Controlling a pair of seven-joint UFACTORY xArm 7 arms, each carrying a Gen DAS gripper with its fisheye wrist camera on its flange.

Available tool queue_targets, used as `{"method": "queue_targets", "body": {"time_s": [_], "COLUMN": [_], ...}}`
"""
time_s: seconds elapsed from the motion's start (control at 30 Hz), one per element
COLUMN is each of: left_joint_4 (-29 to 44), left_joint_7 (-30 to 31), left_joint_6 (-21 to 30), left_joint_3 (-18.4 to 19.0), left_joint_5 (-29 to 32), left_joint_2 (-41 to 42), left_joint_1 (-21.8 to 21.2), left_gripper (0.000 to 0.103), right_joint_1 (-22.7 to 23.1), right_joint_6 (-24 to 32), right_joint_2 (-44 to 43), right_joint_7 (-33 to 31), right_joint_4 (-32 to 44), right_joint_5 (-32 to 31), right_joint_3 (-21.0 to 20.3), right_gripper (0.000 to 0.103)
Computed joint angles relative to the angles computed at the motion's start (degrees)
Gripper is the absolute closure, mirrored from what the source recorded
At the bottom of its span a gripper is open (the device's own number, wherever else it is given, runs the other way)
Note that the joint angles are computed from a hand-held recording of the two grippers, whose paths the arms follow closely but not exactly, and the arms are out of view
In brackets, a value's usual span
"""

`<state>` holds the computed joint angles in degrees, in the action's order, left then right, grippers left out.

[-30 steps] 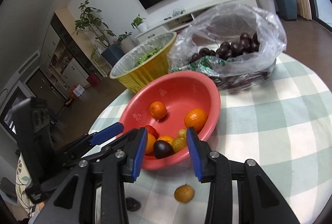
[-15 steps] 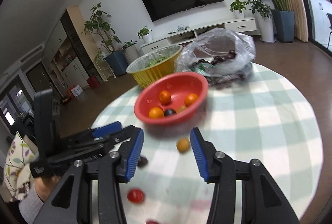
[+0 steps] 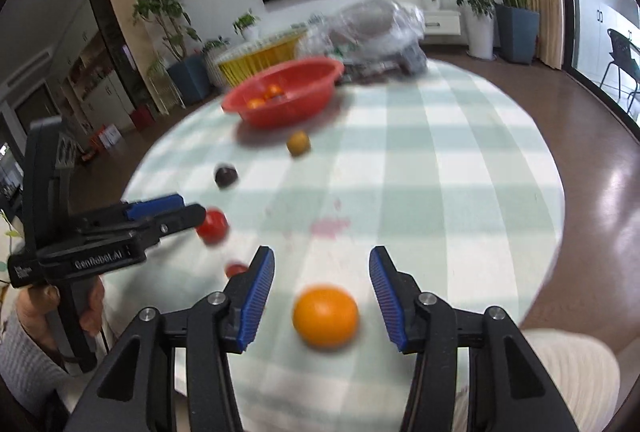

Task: Organize fruits
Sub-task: 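Grasp a red tomato with the left tool while the right tool grasps an orange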

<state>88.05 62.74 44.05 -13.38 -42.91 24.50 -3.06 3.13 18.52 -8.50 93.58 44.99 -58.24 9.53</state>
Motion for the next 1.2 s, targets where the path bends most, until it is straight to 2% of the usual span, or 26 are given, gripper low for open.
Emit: {"method": "queue_targets", "body": {"time_s": [0.33,0.67,0.97,1.2], "left_joint_4": [-0.78,0.99,2.04,1.88], "left_joint_7": [-1.04,-3.51,-4.83,-4.09], "left_joint_6": [-2.95,-3.38,-3.01,-3.06], "left_joint_3": [-0.06,-0.63,-1.11,-1.43], "left_joint_5": [2.64,5.09,5.98,5.75], "left_joint_2": [0.8,2.73,3.92,3.89], "left_joint_1": [-1.4,-1.61,-1.31,-1.16], "left_gripper": [0.047,0.047,0.047,0.049], "right_joint_1": [2.51,3.58,4.04,4.01], "right_joint_6": [3.61,5.15,5.1,4.54], "right_joint_2": [2.11,2.83,2.89,2.92], "right_joint_7": [-7.56,-9.89,-10.77,-10.83], "right_joint_4": [0.66,1.31,1.45,1.35], "right_joint_5": [7.88,10.23,10.88,11.04], "right_joint_3": [-0.5,-1.12,-1.26,-1.3], "right_gripper": [0.05,0.051,0.061,0.062]}}
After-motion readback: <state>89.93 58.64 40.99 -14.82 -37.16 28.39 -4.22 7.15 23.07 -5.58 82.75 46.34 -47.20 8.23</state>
